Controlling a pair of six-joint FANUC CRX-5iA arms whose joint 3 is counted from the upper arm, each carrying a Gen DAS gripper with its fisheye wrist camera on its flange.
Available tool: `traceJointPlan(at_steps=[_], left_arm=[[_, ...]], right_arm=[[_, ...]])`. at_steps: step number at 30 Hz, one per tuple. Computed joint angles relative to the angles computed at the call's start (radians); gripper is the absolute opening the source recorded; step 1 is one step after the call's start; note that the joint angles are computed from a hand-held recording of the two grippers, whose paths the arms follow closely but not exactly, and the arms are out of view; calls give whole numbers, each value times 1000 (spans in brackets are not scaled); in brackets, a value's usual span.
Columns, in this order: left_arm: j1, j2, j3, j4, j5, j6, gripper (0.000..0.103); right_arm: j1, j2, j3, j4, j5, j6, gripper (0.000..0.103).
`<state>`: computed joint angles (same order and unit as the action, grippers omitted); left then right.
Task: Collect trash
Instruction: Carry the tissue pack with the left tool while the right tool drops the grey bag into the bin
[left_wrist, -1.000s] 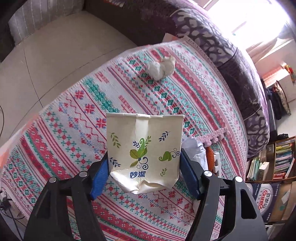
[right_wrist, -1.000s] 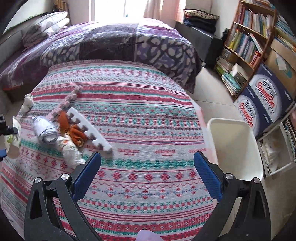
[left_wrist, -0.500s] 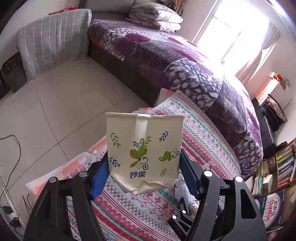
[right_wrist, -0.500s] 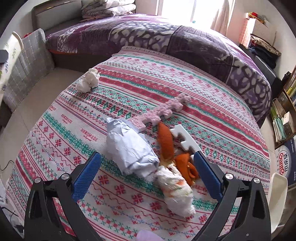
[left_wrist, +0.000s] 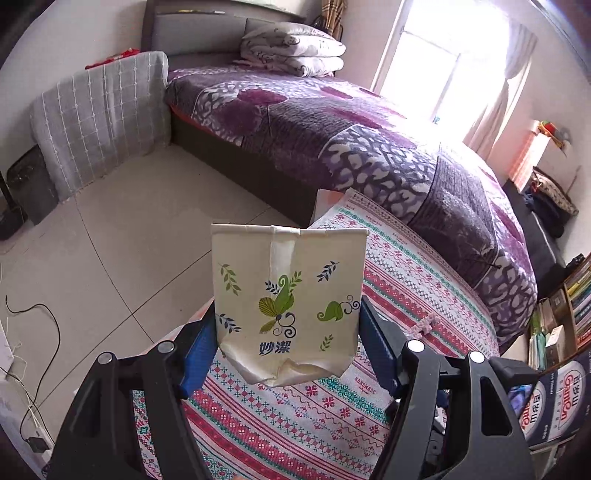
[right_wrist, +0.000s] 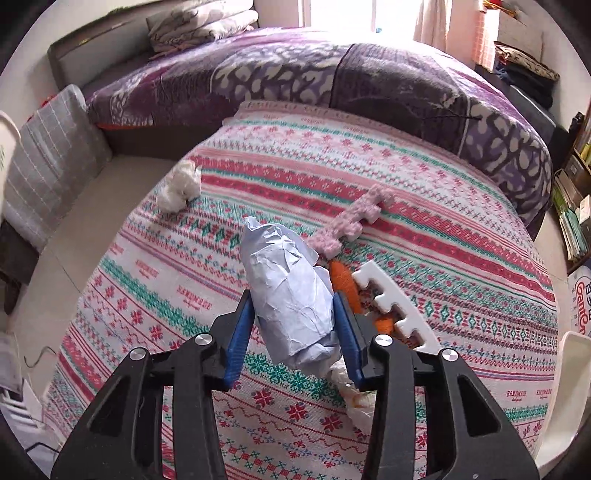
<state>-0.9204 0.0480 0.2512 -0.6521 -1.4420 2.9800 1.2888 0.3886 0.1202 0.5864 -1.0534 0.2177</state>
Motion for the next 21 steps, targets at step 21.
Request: traceJointPlan(at_steps=[21], left_arm=[[-204,238,309,-184,-128,-164,70]], right_arm=[[69,-307,-300,262,-235,-403,42]])
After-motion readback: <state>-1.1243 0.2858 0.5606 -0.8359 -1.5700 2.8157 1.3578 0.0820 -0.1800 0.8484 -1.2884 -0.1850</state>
